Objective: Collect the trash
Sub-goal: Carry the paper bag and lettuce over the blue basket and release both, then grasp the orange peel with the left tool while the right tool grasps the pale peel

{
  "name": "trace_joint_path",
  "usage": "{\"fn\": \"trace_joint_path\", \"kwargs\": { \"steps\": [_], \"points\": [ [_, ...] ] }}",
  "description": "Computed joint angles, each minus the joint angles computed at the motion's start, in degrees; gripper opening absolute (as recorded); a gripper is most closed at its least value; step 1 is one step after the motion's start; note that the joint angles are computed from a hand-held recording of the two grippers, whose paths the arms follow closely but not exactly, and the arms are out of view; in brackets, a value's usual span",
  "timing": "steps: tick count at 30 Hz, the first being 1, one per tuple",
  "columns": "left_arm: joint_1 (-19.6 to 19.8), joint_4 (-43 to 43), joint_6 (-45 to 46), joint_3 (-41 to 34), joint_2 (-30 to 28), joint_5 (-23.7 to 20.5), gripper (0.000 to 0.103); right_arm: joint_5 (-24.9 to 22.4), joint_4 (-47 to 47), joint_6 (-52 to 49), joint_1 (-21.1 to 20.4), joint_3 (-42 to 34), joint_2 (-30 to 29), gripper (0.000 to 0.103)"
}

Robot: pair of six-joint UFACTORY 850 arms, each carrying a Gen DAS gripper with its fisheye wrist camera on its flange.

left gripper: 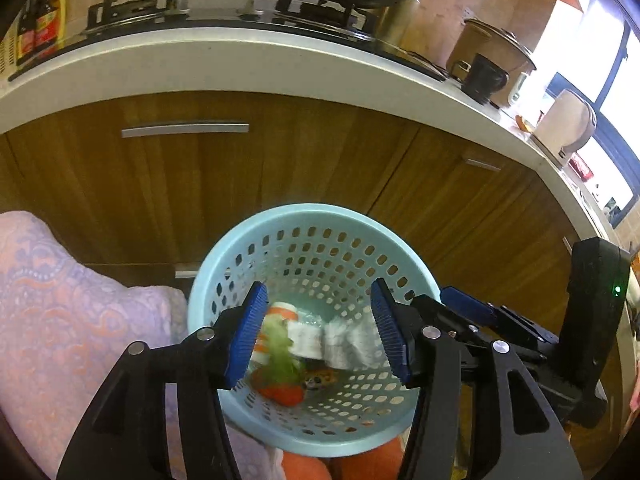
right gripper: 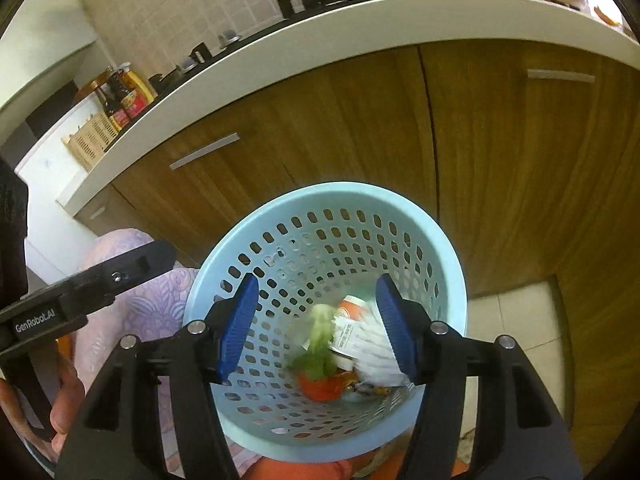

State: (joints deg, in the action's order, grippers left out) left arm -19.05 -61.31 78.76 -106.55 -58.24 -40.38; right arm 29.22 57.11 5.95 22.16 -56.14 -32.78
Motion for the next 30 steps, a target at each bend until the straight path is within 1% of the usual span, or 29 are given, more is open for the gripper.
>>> {"fn": "trace_joint_path", "kwargs": {
  "steps": [4,9,12,15,17,20,22,24,25,26,29,30],
  "points": [
    [1.0,-3.6,3.8,3.8,2.9,-0.3,0.052,0.9,2.9,-3.0,0.9,0.3,1.3,0.057],
    [3.1,-9.4,10.1,10.2,7.9,-1.0,0.052,3.8,7.2,-9.6,3.9,-0.4,3.6,0.057],
    [5.1,-13.8,15.4,15.1,11.9,-1.1,0.052,5.5,10.1,-14.4,6.3,-1.9,4.1,0.057],
    [7.8,-18.6,21.1,19.7,15.7,-1.8,0.054,6.0,11.6,-18.2,8.2,-4.3,3.7,0.057],
    [10.3,-21.4,24.4,22.5,18.0,-2.5,0.056,6.0,13.6,-22.5,9.6,-7.1,2.6,0.057],
    [13.3,-23.2,27.0,24.3,19.7,-2.9,0.058,4.8,15.6,-27.3,11.2,-11.6,0.3,0.057],
    [15.6,-24.4,28.8,25.3,20.5,-2.6,0.061,3.8,16.8,-30.3,12.3,-15.0,-1.7,0.057],
    [18.1,-25.6,30.7,25.9,20.9,-1.4,0.064,2.2,17.0,-32.6,13.2,-18.6,-3.9,0.057],
    [19.1,-26.0,31.4,25.9,20.9,-1.0,0.068,1.4,16.8,-33.3,13.4,-20.2,-5.0,0.057],
    [20.3,-26.3,32.0,25.7,20.7,-0.5,0.069,0.6,16.5,-34.1,13.8,-22.1,-6.3,0.057],
    [23.5,-25.5,30.9,23.6,19.0,0.6,0.069,-2.1,16.6,-36.6,14.7,-27.9,-10.3,0.057],
    [24.2,-24.4,29.8,22.7,18.3,0.6,0.069,-3.0,17.3,-38.3,15.0,-30.2,-11.9,0.055]
  ]
}}
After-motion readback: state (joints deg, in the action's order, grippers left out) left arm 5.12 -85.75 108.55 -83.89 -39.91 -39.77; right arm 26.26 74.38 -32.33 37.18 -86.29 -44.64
